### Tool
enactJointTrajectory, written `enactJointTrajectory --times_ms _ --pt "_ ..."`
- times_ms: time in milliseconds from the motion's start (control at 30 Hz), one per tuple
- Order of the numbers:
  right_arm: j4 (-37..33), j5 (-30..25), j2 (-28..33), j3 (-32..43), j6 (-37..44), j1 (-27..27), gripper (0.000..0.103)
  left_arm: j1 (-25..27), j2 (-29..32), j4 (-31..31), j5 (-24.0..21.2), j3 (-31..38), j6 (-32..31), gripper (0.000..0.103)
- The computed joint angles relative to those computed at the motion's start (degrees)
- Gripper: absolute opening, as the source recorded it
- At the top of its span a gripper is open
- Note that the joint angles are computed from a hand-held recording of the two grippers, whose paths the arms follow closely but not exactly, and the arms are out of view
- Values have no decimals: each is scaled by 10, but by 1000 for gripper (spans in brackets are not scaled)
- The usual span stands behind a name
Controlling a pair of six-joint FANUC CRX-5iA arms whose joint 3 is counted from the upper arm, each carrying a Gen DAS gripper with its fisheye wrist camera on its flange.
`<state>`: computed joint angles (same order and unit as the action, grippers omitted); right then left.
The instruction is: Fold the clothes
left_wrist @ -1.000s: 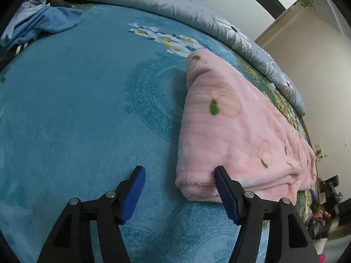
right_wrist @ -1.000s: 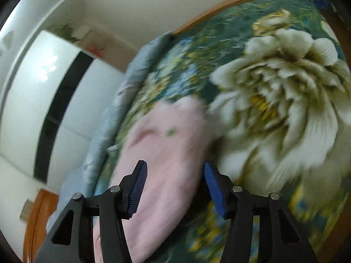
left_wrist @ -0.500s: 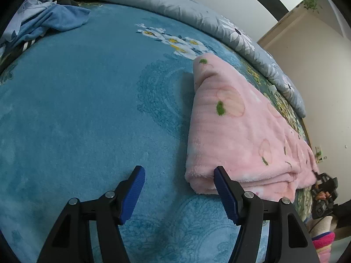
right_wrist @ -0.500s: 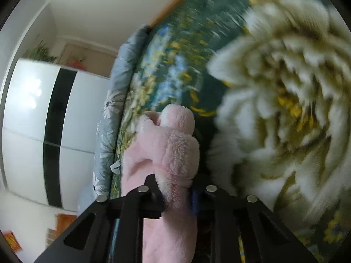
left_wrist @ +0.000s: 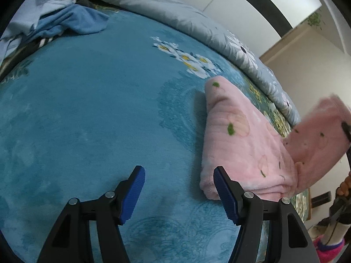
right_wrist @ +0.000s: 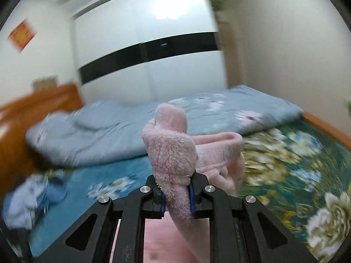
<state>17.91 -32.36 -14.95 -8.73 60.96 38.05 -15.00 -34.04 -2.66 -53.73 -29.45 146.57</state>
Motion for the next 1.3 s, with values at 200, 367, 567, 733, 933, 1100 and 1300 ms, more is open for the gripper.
enactJointTrajectory --times_ms 200,367,567,733,933,1100,1300 --pt "91 -6 36 -49 -17 146 17 24 -39 -6 -16 -21 13 69" --pt "145 -24 73 -98 -67 197 18 61 -73 26 -19 -57 -15 69" --pt "273 -25 60 -170 -140 228 39 77 -75 58 -2 -73 -39 69" --pt "38 -26 13 -144 59 220 57 71 -58 79 23 -65 -68 69" --pt "-217 -51 -52 -101 193 108 57 65 6 124 99 -8 -183 69" --pt "-177 -34 -82 -121 141 61 57 43 153 272 155 61 -412 69" --pt "-189 -44 -101 -132 129 7 57 40 297 177 17 212 -363 69"
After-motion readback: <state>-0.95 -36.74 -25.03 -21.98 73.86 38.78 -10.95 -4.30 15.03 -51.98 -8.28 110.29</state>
